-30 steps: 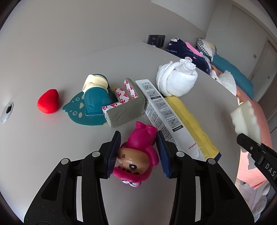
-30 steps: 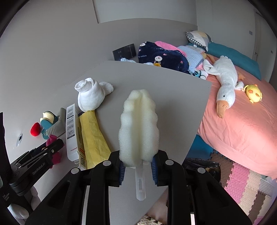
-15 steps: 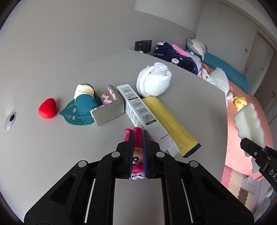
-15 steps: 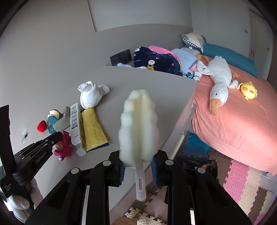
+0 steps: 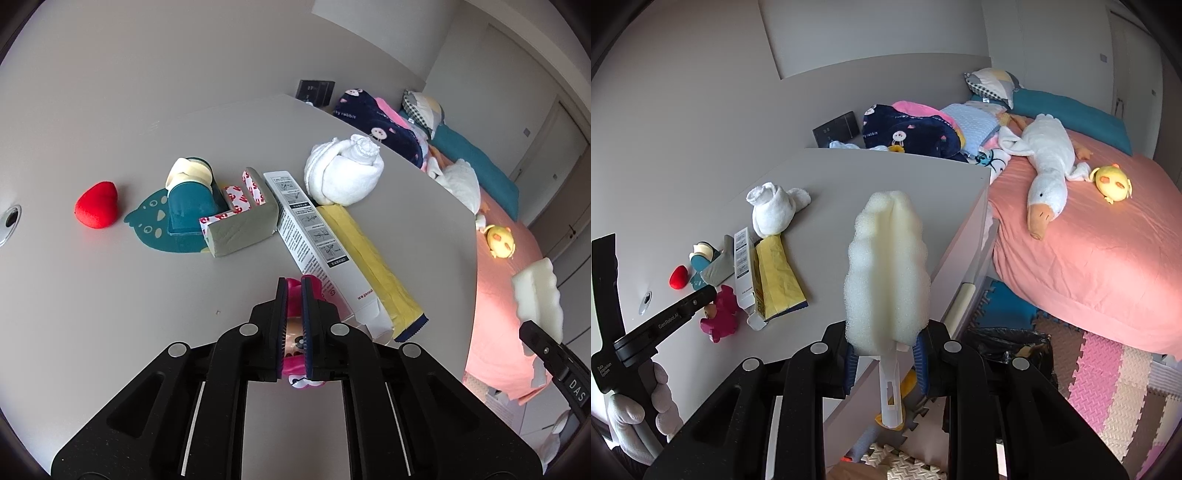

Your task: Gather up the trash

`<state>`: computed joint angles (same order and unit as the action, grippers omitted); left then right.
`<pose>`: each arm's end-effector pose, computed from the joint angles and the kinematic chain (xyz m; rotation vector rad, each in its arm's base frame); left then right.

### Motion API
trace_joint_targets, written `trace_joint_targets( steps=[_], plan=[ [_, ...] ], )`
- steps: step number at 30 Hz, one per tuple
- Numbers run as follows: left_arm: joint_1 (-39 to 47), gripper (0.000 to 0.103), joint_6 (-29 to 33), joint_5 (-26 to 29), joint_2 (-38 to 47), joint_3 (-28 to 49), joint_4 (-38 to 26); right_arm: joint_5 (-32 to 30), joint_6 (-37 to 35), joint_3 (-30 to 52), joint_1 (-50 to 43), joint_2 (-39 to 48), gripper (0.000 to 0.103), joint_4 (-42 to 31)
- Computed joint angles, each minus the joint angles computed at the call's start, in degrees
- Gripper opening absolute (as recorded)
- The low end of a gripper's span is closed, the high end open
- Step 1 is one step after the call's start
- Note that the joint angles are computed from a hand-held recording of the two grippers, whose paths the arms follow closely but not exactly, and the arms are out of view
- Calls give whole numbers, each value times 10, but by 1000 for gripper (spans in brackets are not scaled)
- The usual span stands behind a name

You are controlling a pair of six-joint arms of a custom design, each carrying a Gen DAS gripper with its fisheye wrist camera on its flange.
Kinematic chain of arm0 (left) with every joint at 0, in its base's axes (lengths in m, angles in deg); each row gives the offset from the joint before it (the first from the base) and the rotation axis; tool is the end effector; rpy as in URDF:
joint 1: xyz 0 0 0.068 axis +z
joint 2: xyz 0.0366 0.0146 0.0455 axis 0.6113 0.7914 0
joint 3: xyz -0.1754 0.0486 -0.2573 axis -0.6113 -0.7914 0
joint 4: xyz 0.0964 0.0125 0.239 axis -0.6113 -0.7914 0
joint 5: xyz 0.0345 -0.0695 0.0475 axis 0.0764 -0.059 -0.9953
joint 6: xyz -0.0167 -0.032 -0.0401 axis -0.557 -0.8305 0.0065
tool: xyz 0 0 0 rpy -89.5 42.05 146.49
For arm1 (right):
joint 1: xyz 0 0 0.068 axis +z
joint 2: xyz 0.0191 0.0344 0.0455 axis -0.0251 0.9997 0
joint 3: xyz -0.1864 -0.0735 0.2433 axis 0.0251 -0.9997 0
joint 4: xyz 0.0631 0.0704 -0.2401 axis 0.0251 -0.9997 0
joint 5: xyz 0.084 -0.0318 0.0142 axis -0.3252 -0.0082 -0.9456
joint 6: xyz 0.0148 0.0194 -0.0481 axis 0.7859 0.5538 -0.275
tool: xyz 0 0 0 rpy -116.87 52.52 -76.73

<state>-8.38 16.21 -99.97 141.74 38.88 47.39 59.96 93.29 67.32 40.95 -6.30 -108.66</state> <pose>0.2010 -0.1961 0.2167 0.0796 2.4413 -0.3705 0.0974 0.0666 0.2437 0.3154 2.3529 0.1385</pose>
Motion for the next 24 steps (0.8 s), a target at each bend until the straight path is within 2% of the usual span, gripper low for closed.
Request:
trace_joint_targets(
  steps=[1, 2, 3, 9, 13, 18, 20, 24],
  plan=[
    [2, 38, -1, 6, 2, 4, -8, -1, -1, 0, -2, 2, 26, 3],
    [3, 70, -4, 8, -3, -1, -4, -1, -2, 0, -2, 1, 26, 2],
    [-1, 74, -7, 1, -13, -12, 13, -2, -3, 0, -2, 1, 26, 2],
    [-17, 74, 3, -34, 7, 7, -10, -11, -12, -3, -10, 13, 26, 20],
    [-7, 58, 3, -15, 27, 9, -6, -18, -15, -8, -18, 11, 26, 25],
    [-11, 52, 10, -11, 58, 21, -18, -31, -21, -15, -31, 15, 26, 40],
    [-19, 42, 16, -29, 65, 26, -23, -32, -22, -16, -31, 15, 26, 43],
    [-19, 40, 15, -29, 56, 17, -15, -35, -23, -17, -35, 10, 26, 41]
  ],
)
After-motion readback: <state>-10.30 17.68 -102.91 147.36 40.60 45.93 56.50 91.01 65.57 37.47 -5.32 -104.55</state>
